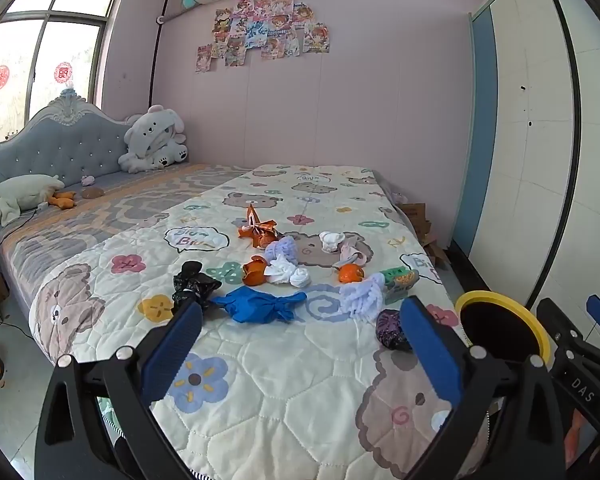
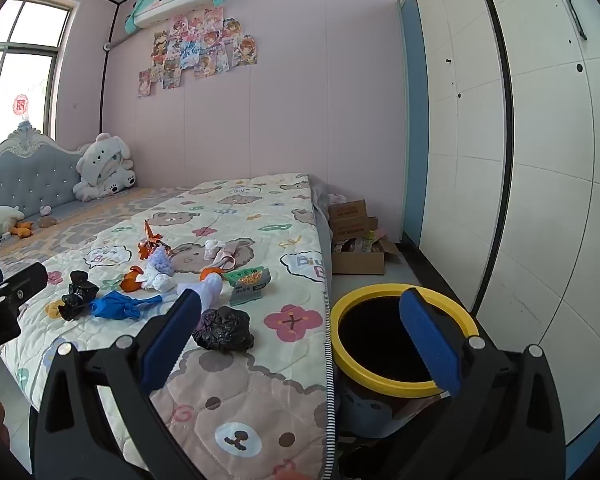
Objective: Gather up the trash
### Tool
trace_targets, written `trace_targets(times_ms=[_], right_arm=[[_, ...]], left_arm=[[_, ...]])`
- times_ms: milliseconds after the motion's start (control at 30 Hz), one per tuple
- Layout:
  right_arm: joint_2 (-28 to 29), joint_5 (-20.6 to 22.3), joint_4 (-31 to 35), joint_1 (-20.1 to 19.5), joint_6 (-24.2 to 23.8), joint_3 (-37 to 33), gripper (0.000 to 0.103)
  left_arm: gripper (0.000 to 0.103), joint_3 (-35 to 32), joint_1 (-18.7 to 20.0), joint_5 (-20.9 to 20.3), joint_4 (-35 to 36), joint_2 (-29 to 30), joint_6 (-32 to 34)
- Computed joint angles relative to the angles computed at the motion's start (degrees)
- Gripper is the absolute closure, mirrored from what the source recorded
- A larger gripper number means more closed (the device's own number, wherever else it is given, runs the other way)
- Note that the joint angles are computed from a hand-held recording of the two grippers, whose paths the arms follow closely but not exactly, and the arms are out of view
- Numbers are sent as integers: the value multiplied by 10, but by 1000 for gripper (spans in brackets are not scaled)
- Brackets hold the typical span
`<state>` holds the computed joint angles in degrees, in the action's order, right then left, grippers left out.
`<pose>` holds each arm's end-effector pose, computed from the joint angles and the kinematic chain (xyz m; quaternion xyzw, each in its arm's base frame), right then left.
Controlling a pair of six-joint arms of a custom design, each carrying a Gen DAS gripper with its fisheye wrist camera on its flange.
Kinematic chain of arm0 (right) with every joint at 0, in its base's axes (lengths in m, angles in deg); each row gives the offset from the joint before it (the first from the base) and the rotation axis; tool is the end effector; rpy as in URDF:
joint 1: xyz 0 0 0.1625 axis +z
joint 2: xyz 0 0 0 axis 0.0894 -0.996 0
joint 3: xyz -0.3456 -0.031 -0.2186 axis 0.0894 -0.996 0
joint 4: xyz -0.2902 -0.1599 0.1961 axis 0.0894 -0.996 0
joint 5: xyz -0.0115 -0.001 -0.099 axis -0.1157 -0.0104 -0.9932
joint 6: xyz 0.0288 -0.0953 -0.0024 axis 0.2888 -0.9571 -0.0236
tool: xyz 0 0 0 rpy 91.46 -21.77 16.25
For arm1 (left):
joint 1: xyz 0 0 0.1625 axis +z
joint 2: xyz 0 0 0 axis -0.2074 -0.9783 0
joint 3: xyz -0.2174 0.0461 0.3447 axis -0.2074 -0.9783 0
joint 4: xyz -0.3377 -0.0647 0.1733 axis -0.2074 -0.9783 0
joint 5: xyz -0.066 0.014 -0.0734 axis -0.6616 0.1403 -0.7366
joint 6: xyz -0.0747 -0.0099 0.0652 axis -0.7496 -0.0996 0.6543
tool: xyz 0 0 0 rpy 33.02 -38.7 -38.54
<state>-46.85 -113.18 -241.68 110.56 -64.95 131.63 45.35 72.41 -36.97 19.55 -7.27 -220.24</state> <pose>0.3835 -0.6214 0.0545 0.2416 -0.7467 0.5457 0.2937 -0.0959 -0.5976 0.3611 0.1159 0.7532 -0.5504 0.3410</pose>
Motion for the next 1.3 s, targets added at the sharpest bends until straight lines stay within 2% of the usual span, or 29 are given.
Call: trace_targets(times_ms=[1300], right_arm=[[5,-4,11,0,7,-3,7]], left_arm=[[7,7,0,2,-13,-4,15]])
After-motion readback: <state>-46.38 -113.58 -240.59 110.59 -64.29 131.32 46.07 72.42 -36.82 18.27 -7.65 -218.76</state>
